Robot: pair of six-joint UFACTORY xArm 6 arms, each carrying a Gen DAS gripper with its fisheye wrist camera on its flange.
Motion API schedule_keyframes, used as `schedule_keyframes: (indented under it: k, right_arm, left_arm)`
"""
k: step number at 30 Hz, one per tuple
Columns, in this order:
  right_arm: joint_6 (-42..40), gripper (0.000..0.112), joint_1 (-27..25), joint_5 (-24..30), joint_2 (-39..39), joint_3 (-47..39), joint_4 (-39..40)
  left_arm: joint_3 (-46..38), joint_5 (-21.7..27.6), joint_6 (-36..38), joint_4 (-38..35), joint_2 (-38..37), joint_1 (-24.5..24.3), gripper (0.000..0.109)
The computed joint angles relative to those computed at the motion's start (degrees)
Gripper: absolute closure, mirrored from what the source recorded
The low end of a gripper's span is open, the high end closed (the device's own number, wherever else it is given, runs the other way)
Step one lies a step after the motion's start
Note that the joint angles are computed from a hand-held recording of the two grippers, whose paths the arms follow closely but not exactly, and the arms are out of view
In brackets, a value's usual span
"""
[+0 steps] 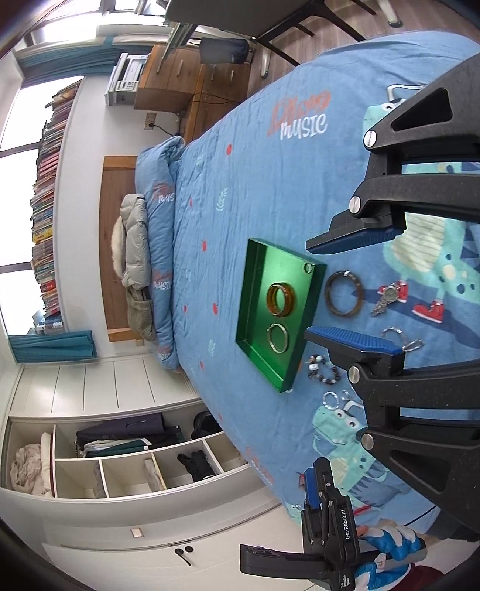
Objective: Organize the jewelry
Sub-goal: 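Withdraw both tools from the tray toward the necklace and watch, then grasp the silver bead necklace with left tool while right tool grasps the wristwatch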
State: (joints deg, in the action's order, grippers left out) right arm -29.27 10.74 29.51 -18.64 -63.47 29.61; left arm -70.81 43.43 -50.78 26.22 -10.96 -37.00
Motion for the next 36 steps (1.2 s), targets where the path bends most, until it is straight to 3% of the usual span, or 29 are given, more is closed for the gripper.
schedule_keyframes:
  k: [7,17,27,36]
  right_arm:
    - [-7.62,0.069,-1.87,2.42,-0.35,4.38,5.95]
    - [-18.93,0.067,-2.96,6.15,6.47,5.37,12.77]
    - [-24.08,0.067,-2.51,7.43,14.87,1.58,14.31]
    - [-27.94,0.068,-2.47,9.6,18.95,-1.45,14.85]
  left_arm:
    - [-1.05,-2.0,1.43,-5.96,6.18,-1.23,0.07]
    - [-6.13,-3.49,3.42,-14.52,17.12,-0.31,0.066]
    - [-12.24,-1.51,2.27,-17.71,24.99,0.44,0.066]
    - [-14.69,-0.84,-0.36,-17.38,27.29,1.0,0.07]
